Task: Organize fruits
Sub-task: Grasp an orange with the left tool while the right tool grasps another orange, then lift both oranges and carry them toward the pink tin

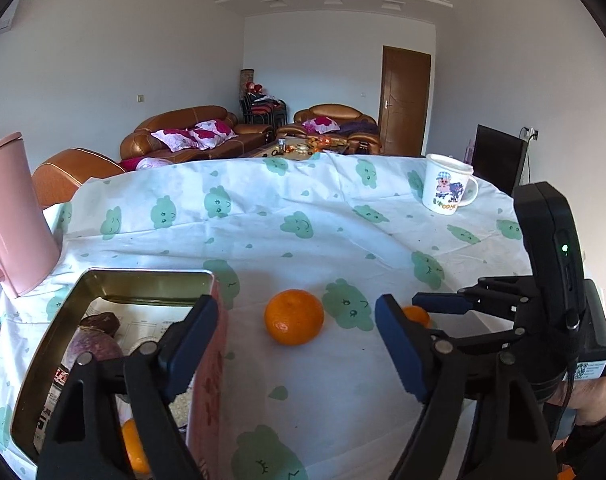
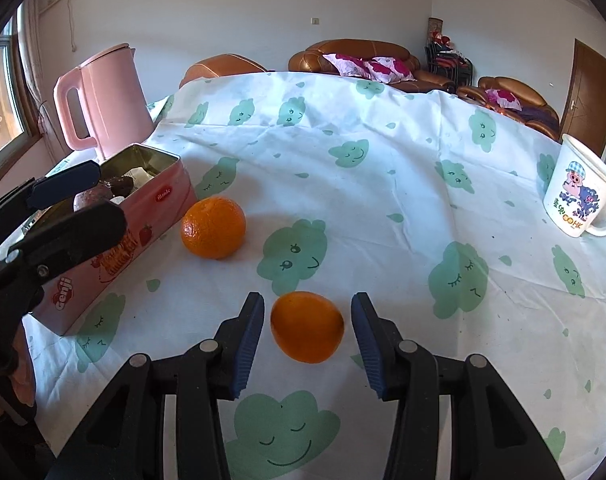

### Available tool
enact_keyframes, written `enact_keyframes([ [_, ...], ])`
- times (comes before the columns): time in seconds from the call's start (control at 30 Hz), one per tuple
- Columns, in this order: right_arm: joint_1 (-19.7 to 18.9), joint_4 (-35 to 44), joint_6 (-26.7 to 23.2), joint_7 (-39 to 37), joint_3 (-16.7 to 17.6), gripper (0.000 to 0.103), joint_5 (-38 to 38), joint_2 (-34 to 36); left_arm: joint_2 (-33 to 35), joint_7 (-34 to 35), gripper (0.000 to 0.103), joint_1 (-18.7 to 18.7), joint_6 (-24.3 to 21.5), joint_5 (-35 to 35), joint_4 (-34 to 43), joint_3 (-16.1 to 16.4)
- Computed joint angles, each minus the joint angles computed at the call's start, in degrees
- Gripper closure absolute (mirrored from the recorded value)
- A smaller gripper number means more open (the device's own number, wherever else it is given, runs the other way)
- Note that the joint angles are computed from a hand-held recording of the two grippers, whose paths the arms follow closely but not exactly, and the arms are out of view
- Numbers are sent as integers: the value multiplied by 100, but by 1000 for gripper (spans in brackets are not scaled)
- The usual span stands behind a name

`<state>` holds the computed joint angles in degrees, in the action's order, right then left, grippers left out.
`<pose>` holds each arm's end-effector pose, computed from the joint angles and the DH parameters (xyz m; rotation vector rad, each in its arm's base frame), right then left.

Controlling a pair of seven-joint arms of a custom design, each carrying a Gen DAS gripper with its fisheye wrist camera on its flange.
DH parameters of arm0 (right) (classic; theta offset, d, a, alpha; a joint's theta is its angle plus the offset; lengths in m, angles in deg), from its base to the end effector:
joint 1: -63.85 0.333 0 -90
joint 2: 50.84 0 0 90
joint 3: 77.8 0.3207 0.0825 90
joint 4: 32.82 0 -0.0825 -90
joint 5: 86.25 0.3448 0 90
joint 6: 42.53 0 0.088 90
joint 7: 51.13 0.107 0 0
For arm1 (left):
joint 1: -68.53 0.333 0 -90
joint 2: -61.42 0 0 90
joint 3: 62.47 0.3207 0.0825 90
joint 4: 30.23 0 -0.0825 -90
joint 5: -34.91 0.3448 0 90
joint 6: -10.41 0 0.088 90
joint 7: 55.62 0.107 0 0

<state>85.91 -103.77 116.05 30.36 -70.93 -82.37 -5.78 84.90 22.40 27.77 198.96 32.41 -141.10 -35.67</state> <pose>0.6891 0.3397 0.4070 -2.1097 1.2065 -0.4228 0.6129 -0.1912 0.4456 -1.5427 1.7383 -0.9740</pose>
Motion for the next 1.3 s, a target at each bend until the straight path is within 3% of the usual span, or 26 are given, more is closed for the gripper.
enact_keyframes([
  [0.07, -122, -110, 107, -116, 144, 62, 116, -52, 167, -2, 25, -10, -270, 97, 271, -2],
  [0.13, -70, -277, 300, 11, 5, 62, 98, -140, 348, -64, 31, 53, -646, 280, 603, -56],
  [0.23, -224, -446, 502, 26, 130, 63, 230, -218, 604, -92, 36, 362, -1227, 468, 1136, -375],
  [0.33, -291, -535, 626, 9, 197, 63, 295, -256, 912, -332, 37, 392, -1872, 709, 1673, -316],
  [0.5, -309, -501, 574, -11, 223, 62, 296, -242, 1078, -647, 38, 513, -2271, 1134, 2006, -336],
  [0.67, -325, -429, 489, -33, 242, 62, 327, -209, 1111, -856, 38, 842, -2598, 1352, 2203, -635],
  [0.73, -330, -353, 392, -87, 265, 62, 332, -173, 1119, -937, 38, 999, -2686, 1406, 2267, -789],
  [0.8, -338, -295, 315, -160, 289, 63, 343, -145, 1087, -1171, 55, 1010, -2605, 1603, 2212, -759],
  [0.83, -352, -235, 245, -208, 315, 63, 360, -115, 1048, -1239, 57, 1040, -2538, 1694, 2152, -781],
  [1.0, -422, 121, -249, -482, 450, 63, 542, 60, 857, -1244, 58, 1420, -2335, 1950, 1915, -1251],
  [1.23, -397, -64, -52, -667, 442, 64, 703, -34, 650, -1273, 59, 2033, -2069, 2196, 1630, -2005],
  [1.3, -416, -158, 71, -714, 466, 65, 758, -79, 544, -1521, 59, 2031, -1837, 2408, 1439, -1979],
])
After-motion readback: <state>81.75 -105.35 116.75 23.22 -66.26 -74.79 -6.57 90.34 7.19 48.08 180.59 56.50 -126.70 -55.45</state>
